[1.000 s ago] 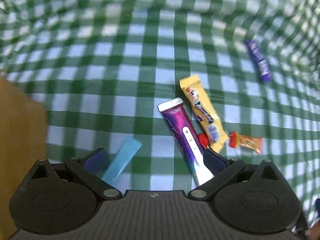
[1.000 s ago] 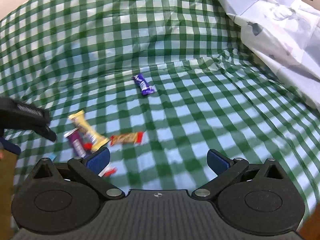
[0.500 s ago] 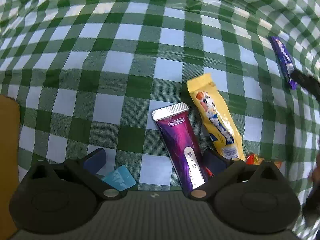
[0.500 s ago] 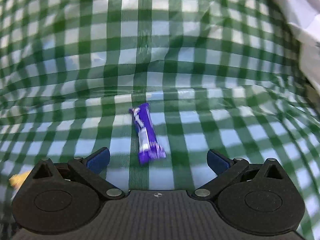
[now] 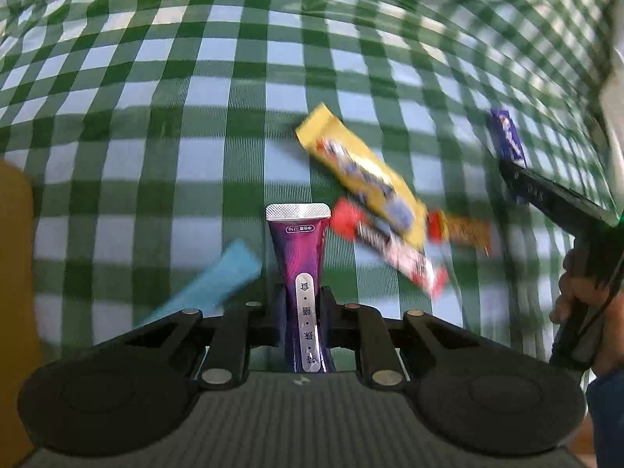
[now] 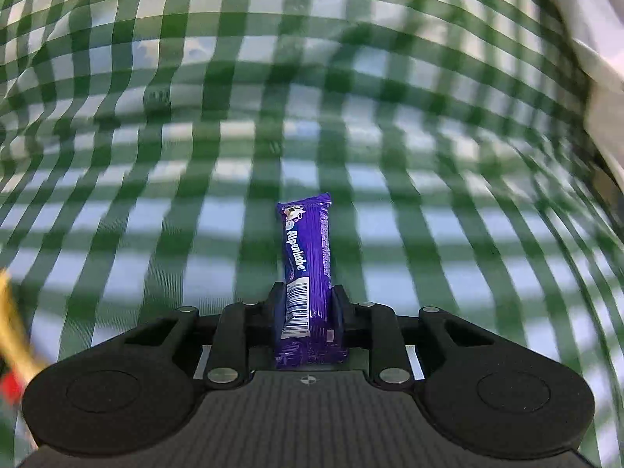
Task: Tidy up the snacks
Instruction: 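Grasp the purple tube with the left tool while the right tool grasps the purple chocolate bar, then carry the purple tube and chocolate bar with both tools over the box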
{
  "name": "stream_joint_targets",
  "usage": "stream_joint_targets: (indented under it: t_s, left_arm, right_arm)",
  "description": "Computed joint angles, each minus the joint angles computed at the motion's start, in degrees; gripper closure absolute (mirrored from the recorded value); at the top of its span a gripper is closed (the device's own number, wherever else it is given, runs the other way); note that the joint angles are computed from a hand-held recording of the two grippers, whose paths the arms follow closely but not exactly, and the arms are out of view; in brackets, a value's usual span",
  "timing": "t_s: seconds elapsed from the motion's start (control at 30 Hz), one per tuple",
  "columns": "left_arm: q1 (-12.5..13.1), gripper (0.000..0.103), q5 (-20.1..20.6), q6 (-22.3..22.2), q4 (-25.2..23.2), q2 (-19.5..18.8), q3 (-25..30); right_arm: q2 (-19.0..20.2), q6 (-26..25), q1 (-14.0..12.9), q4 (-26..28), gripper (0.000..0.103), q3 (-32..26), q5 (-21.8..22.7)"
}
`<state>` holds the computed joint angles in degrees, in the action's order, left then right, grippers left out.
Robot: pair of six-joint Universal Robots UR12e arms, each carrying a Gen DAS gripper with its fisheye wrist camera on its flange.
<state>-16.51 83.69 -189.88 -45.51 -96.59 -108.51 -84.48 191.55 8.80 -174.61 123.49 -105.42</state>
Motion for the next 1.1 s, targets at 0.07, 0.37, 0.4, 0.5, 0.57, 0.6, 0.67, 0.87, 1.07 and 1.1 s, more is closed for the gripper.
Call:
stream_joint_targets:
  t_s: [0.07,0.37,0.4,0.5,0.57,0.6,0.67,0.87,1.07,1.1]
  left_arm:
    - [0.4,0.085,-1.5,1.7,-0.9,2.1,-1.5]
    - [2.0,0.085,-4.7,6.5,-2.2,14.1,-7.4]
    - [2.3,0.085,-5.2,7.0,-2.3,15.6,-7.9]
    - [3.1,0.085,-5.5,8.6,-2.3,20.2,-9.5]
    - [3.9,0.085,-5.7,9.3,-2.5,23.0,-10.3]
    - [4.5,0.085,-5.9,9.6,-3.0,24.7,-10.9]
    - [6.2,0.085,-6.2,10.4,-4.4,28.3,-11.9]
    - [12.8,0.085,-7.5,13.1,-9.8,39.1,-15.0]
    - [24.6,0.085,-11.5,18.7,-17.7,49.7,-17.4]
    - [27.0,0.085,-12.5,19.9,-19.5,51.1,-17.6]
  right_arm:
    - [-2.8,1.8,0.9,0.9,0.078,2.4,-1.3]
    - [-14.0,12.7,7.6,3.2,0.078,8.9,-6.4]
    - [-15.1,14.4,8.6,3.7,0.078,9.1,-6.8]
    - [-18.2,20.3,13.2,5.7,0.078,9.5,-8.5]
    - [-19.2,23.0,16.5,7.3,0.078,8.6,-9.4]
    - [-19.5,23.3,17.8,7.5,0.077,8.3,-9.5]
    - [-20.0,23.8,21.1,7.8,0.078,7.4,-10.3]
    - [-19.5,25.7,31.5,8.9,0.077,3.5,-11.2]
    - [-16.8,24.9,39.6,9.6,0.077,-1.3,-10.9]
    - [-16.3,24.6,40.7,9.8,0.077,-2.1,-11.0]
